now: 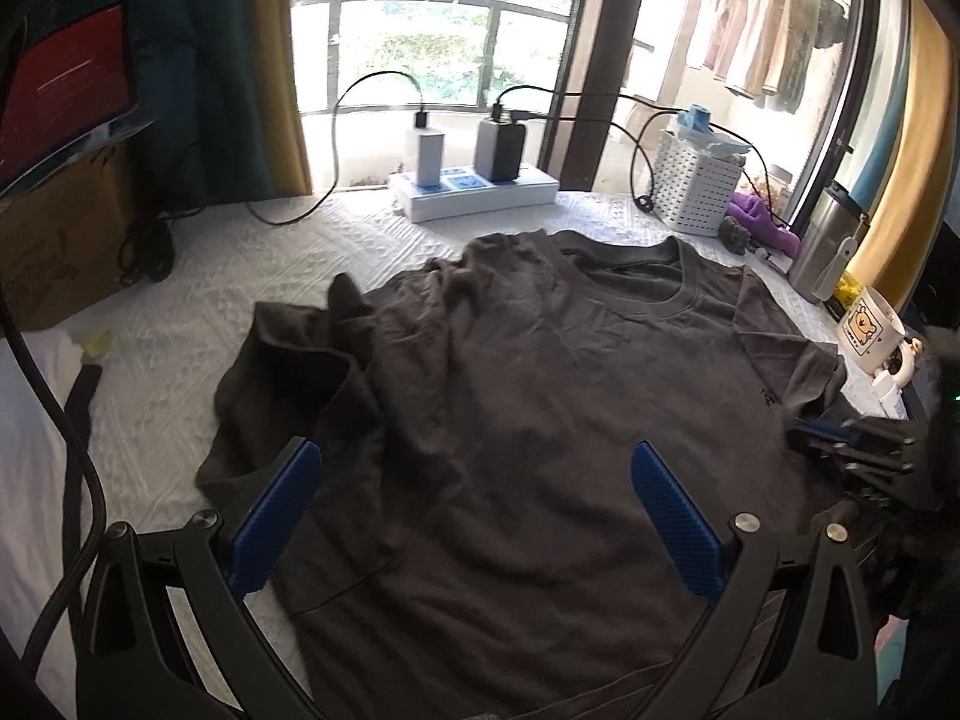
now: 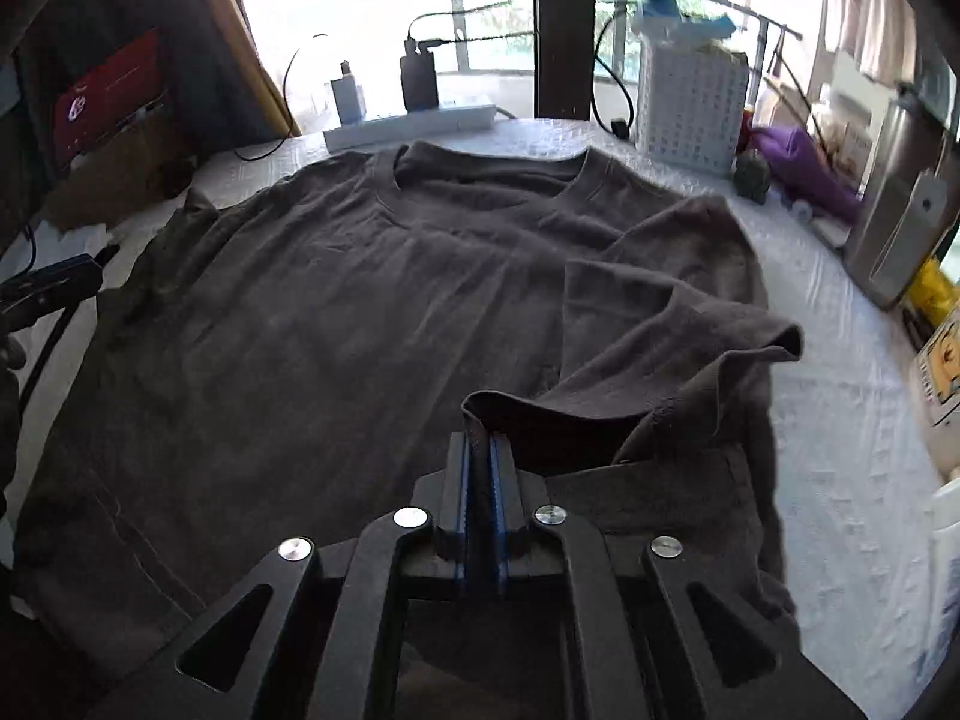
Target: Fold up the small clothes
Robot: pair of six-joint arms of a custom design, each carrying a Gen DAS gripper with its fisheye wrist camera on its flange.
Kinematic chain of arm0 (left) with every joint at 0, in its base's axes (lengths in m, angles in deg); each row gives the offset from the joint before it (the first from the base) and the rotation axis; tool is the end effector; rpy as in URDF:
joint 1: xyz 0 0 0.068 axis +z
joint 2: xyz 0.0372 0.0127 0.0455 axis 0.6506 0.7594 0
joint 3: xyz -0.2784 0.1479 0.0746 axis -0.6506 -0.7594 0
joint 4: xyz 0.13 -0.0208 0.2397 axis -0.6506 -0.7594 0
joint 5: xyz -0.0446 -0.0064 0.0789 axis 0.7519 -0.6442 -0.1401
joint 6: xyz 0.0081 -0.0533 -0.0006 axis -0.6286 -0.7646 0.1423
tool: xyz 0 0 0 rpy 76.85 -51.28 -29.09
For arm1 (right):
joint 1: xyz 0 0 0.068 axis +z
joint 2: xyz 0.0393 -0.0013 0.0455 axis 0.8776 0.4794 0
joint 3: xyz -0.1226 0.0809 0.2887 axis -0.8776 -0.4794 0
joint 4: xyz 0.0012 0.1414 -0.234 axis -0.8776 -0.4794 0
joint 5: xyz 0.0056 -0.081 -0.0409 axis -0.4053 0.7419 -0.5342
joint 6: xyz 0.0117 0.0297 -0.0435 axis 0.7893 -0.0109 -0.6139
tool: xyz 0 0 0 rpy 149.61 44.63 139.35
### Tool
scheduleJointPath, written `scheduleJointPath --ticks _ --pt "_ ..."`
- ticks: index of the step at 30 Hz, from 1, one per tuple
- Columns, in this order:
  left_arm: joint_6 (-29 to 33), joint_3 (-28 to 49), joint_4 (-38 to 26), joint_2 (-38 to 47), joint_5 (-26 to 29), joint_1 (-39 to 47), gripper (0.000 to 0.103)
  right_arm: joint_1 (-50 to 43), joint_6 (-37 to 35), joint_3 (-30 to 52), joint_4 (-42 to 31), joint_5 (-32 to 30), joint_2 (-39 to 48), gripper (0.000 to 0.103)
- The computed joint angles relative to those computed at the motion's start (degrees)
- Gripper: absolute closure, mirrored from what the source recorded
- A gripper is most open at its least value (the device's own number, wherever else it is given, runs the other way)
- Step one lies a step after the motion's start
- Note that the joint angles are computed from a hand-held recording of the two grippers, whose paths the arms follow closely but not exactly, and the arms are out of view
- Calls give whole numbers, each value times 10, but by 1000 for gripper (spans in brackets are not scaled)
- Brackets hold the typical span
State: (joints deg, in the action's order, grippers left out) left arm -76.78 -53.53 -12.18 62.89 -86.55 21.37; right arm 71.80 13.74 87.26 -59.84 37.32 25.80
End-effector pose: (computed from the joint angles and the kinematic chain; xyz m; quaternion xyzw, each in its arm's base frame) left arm 0.1766 -0.0584 0.1346 0.0055 0.9286 -0.0764 0.3631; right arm 0.2318 0.0466 0.1188 -0.1564 0.9424 0.0609 0.2893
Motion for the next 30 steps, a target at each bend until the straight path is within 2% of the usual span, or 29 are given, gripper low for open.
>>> scheduleJointPath --ticks 1,2,3,5,8,12,15,17,18,21,23,25,30 --pt "1 -4 2 -1 4 8 1 -8 0 -5 -13 -1 -30 57" --pt "1 -6 3 0 6 13 1 -17 -2 -7 -27 -6 -56 35" --pt "1 -8 6 1 7 16 1 -27 -5 -12 -36 -11 -86 1" --pt "0 -8 5 2 13 22 1 -57 -23 -17 -66 -15 -156 0" --pt "-5 -6 11 11 10 16 1 -127 -49 2 -97 -38 -183 0" --pt "-13 4 5 14 -4 -12 1 -237 -67 61 -89 -126 -78 0" --pt "-16 12 -8 12 -17 -27 1 -277 -53 114 -93 -192 15 0" --pt "-17 14 -10 12 -20 -28 1 -287 -39 149 -107 -230 72 4" --pt "-18 14 -10 12 -21 -28 1 -284 -42 162 -120 -241 90 12" --pt "-21 14 -4 25 -14 -15 1 -255 -43 161 -111 -222 96 48" --pt "-18 18 -14 29 -4 -8 1 -227 -53 158 -113 -201 93 60" --pt "-15 18 -10 34 -2 -8 1 -204 -59 149 -104 -177 81 86" --pt "-5 13 -5 26 7 -1 1 -143 -58 137 -107 -152 46 87"
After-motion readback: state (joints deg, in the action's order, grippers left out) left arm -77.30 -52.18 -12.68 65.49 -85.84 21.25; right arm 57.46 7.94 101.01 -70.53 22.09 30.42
